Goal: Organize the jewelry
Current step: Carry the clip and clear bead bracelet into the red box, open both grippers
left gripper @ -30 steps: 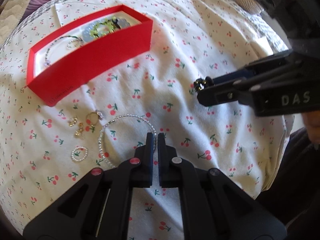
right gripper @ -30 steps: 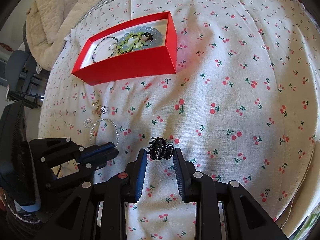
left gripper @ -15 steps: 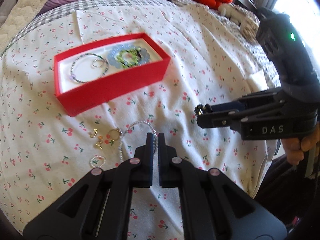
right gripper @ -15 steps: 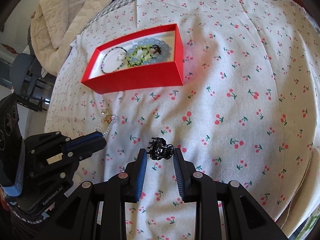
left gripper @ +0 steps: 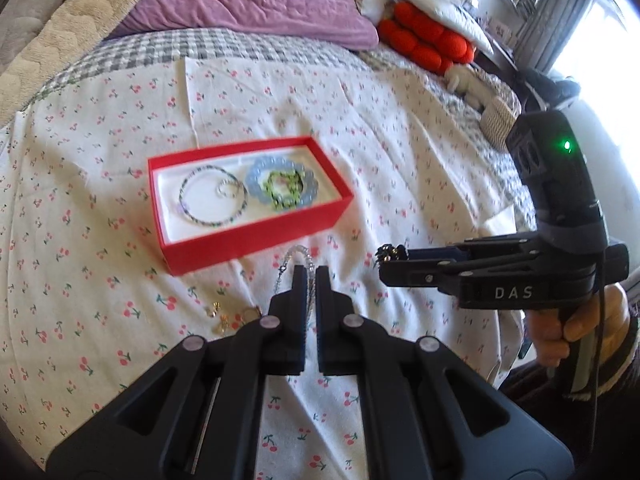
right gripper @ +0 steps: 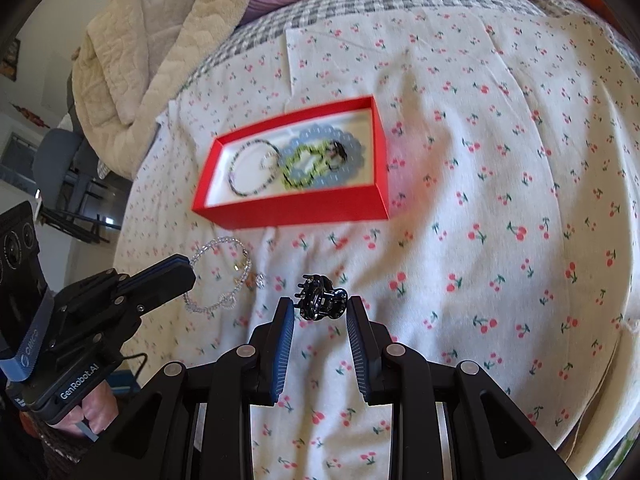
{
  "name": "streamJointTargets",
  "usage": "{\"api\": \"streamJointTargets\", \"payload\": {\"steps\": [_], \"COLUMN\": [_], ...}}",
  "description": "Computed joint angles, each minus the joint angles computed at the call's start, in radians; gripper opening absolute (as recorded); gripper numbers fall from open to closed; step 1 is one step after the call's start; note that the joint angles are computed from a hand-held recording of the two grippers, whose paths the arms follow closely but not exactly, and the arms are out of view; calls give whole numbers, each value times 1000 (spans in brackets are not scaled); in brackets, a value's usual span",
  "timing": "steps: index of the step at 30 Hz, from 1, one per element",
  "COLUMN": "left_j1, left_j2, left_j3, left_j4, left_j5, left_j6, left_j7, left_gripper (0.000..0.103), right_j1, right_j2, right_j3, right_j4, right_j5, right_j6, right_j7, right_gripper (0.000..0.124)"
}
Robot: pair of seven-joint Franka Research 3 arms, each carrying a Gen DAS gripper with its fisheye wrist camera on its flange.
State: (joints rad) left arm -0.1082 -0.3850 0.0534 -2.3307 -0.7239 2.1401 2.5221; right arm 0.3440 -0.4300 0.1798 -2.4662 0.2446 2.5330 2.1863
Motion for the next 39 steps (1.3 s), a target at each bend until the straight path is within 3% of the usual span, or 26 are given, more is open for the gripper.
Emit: {"api": "streamJointTargets", "payload": {"steps": [23,30,39], "left_j1": [28,67,71], "left_j2": [184,263,285], "left_j3": [-46,-89,-118], "left_j4": [157,188,178], "left_j5": [-180,-129,-23], "left_j6": [95,155,263], "left_j7": [-66,-135,-185], "left_gripper": [4,5,5], "right_j1": [-30,-37,-35], "right_j2": [128,168,208], "right_j3": [-25,-42,-49], "right_j4": [61,74,99], "right_j5": [-2,0,11], "right_j6": [200,215,220], "right_j7": [-9,-35,-63], "right_gripper": [28,28,28]}}
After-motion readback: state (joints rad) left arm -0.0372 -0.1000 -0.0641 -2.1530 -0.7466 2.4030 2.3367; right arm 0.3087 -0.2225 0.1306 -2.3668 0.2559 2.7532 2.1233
